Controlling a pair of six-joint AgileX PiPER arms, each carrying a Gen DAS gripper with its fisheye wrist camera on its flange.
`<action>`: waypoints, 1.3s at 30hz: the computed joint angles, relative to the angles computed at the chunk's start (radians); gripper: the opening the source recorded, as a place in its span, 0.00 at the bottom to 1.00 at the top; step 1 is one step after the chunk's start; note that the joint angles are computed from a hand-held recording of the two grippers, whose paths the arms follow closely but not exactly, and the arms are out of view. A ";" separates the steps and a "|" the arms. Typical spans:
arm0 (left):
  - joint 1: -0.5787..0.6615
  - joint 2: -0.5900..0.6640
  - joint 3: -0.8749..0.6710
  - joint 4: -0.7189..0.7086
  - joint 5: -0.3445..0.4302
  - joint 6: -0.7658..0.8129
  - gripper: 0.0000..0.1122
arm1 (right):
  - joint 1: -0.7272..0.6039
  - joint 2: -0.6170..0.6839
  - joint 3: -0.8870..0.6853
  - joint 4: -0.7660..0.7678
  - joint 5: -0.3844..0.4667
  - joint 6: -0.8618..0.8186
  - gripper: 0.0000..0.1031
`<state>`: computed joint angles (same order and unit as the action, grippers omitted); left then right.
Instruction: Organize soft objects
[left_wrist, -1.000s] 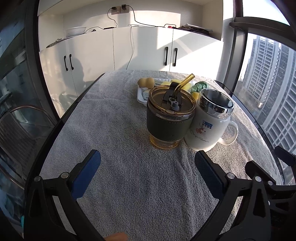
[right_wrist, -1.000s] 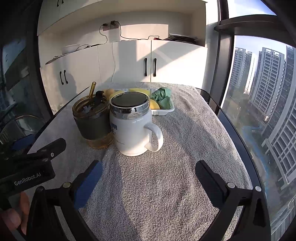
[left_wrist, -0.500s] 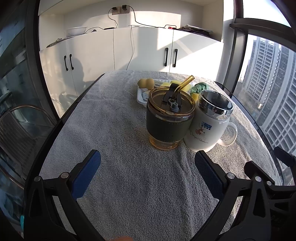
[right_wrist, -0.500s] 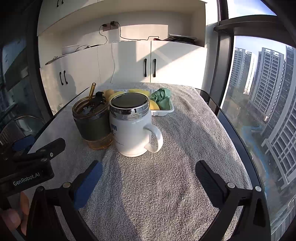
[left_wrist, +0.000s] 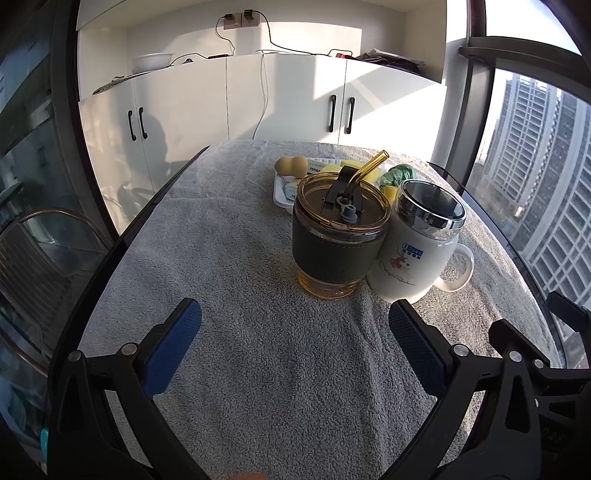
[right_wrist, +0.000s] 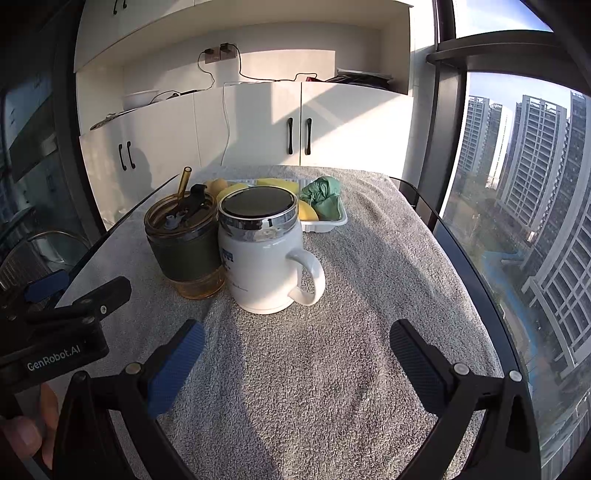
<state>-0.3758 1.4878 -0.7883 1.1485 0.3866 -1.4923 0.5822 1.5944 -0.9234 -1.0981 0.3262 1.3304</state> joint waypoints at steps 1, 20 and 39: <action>0.001 0.000 0.001 0.000 -0.003 0.000 0.92 | 0.000 -0.001 0.001 -0.003 0.000 0.003 0.99; -0.001 0.005 -0.003 -0.014 -0.007 0.019 0.92 | 0.004 0.001 -0.002 0.003 0.003 -0.003 0.99; -0.001 -0.003 0.002 -0.009 -0.013 0.015 0.92 | 0.007 0.000 -0.004 0.016 0.006 -0.016 0.99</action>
<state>-0.3766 1.4844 -0.7861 1.1391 0.3738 -1.4774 0.5896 1.5941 -0.9273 -1.0820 0.3324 1.3140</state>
